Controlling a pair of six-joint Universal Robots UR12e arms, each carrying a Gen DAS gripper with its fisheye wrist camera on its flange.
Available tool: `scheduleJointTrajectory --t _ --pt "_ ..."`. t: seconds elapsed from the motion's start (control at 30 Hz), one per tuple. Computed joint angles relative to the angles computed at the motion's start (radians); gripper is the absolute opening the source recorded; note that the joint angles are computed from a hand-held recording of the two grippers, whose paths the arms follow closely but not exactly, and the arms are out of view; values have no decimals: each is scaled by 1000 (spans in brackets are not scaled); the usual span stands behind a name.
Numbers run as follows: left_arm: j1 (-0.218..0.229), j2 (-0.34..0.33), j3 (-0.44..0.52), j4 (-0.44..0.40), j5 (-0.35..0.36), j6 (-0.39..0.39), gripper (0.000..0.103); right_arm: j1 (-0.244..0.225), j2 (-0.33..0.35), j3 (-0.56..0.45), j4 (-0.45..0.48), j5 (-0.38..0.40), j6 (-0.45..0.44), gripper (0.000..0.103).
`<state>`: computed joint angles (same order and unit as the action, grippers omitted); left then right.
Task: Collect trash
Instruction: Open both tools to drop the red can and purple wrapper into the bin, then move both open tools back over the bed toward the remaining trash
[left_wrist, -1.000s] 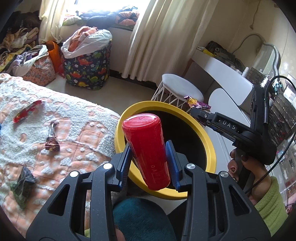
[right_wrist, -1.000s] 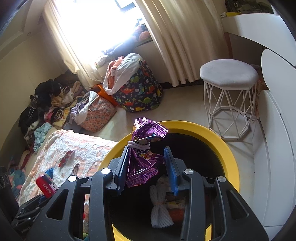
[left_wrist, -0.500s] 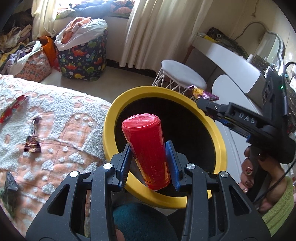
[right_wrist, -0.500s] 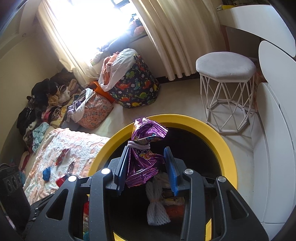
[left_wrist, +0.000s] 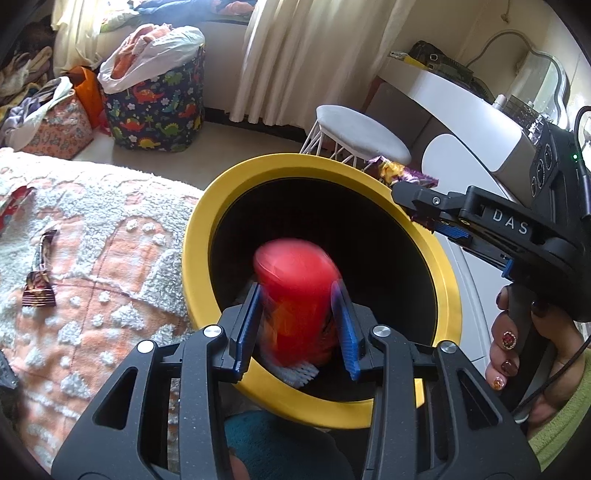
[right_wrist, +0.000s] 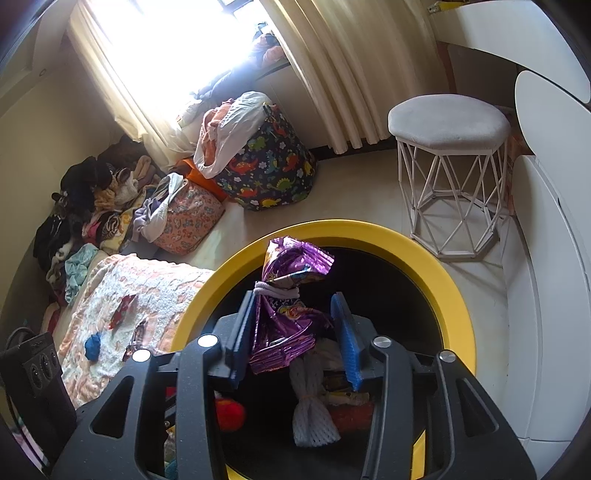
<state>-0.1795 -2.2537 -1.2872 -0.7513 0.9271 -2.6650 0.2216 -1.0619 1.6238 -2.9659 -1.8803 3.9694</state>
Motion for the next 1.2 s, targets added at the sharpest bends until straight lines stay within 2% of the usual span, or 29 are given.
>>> scheduleJointTrajectory --t 0.03,0.13,0.17,0.23,0.37,0.8,1.2 --pt "0 0 -1 7 1 -5 47 1 2 1 -3 0 4 51" --pt "5 4 -8 24 -6 -18 59 5 2 3 -6 -9 10 55" --pt "7 6 -11 35 -3 -26 68 7 2 2 -6 -12 7 56" --pt "11 10 -20 68 -1 -47 79 12 4 -1 -5 -24 5 59" --pt "20 22 -42 136 10 -79 92 16 5 -8 -2 -34 -11 60" --pt "51 54 -98 328 59 -135 92 45 20 -54 -32 -74 -105 70" --pt "87 67 -123 435 89 -203 92 79 45 -113 -73 -97 -203 79"
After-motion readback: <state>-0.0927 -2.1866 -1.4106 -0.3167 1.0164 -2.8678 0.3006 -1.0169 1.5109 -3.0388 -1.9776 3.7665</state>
